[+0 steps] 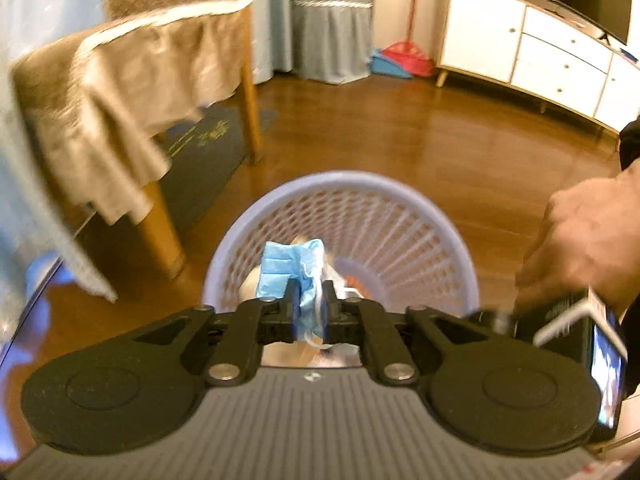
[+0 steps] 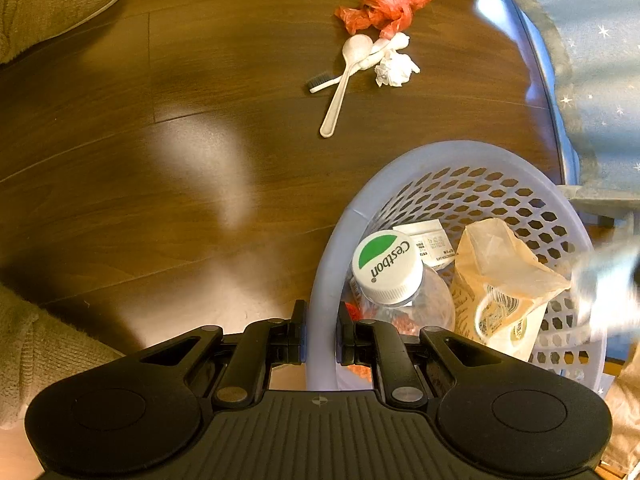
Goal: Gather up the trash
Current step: 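Carry the blue mask with the left tool and drop it into the wastebasket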
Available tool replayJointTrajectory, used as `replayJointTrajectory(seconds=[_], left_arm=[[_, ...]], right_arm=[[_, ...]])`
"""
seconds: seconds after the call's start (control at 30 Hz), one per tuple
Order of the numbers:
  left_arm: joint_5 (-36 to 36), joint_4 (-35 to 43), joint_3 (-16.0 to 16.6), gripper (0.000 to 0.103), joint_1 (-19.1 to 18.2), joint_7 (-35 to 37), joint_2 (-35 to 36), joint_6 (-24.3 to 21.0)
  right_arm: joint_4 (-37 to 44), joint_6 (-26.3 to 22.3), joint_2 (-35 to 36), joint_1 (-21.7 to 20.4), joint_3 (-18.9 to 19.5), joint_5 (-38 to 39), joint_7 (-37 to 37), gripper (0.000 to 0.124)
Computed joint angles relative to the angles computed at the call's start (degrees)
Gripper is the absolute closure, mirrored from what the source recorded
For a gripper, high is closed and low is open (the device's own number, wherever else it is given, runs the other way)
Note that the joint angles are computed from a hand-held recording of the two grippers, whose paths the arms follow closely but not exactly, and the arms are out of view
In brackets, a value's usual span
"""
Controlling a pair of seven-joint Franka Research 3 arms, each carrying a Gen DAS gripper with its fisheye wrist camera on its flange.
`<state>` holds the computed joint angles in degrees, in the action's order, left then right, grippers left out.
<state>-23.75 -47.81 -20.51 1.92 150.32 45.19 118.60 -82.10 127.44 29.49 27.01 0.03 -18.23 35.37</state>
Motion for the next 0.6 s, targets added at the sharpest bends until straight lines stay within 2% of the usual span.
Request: replayJointTrajectory(seconds=[0.03,0.07,0.17,0.33,0.4,0.6], left_arm=[[0.13,0.11,0.06,0.074,-0.61,-0.52,0.37,0.7],[0.53,0.09,0.31,0.068,-1.15,-1.2,0.58,1.16],[1.21,0.19,0.49,0.067,-1.58,-2.15,0.98,1.68],[0.87,-7.95,1.28,0.064,1.37,-2.4,-3.54,6.31],[1.38,-11.38,2.27,0.06,2.34,-3.25,-5.32,9.05],[6.88,-17.26,6.76,0.059,4.62,-10.36,-7.12,15.73]], right_arm=[[-0.06,0.02,-0.03,0.0,0.0,0.03,0.03,0.115],[0.03,-0.01,0.05,-0.02,0.02,0.09,0.06,0.115],[0.22,-0.12,0.07,-0.07,-0.01,0.26,0.2,0.115],[0.09,0.01,-0.02,-0.14,-0.07,0.44,0.79,0.115],[0.28,0.04,0.17,-0.09,-0.11,0.39,1.09,0.115],[0.98,-0.29,0.58,-0.08,-0.18,0.33,1.23,0.115]])
